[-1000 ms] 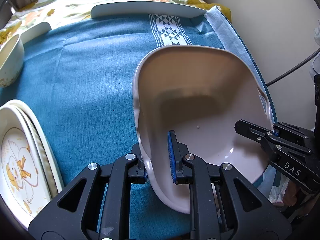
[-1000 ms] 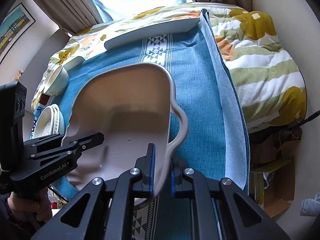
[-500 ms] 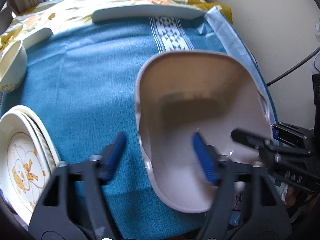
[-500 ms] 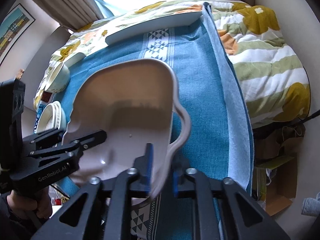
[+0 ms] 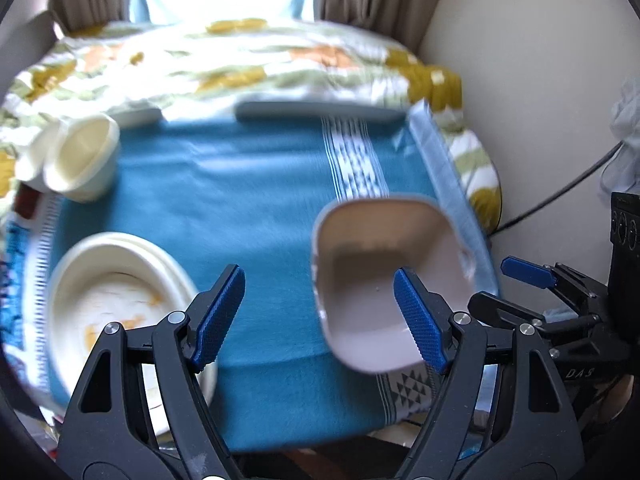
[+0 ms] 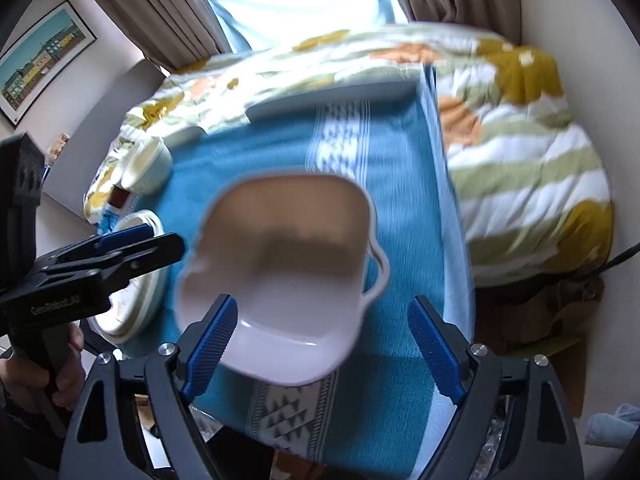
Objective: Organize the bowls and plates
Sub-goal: 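Lift the pink bowl, carry it beside the plate stack, lower and release, then reach the left gripper to the cream bowl rim and close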
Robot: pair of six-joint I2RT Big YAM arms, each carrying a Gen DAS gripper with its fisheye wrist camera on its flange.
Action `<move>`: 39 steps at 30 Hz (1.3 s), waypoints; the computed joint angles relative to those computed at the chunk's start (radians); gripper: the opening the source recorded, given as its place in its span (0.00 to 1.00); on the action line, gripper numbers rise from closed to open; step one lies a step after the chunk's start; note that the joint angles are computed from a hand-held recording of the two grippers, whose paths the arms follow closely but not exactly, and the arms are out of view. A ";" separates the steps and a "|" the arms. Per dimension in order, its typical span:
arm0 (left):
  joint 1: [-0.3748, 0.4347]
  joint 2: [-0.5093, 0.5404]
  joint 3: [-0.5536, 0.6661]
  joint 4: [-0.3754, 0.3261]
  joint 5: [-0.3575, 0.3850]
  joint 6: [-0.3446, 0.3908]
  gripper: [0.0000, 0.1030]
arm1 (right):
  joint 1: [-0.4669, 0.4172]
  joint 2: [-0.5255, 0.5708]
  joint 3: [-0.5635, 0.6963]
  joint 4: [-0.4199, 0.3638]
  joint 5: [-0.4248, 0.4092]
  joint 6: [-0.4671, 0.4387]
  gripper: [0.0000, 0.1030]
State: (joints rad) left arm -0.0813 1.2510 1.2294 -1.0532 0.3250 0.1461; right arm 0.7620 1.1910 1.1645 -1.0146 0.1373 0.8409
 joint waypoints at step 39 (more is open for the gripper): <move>0.452 0.860 0.899 -0.439 0.177 0.278 0.45 | -0.024 1.127 1.349 -0.295 -0.211 0.049 0.60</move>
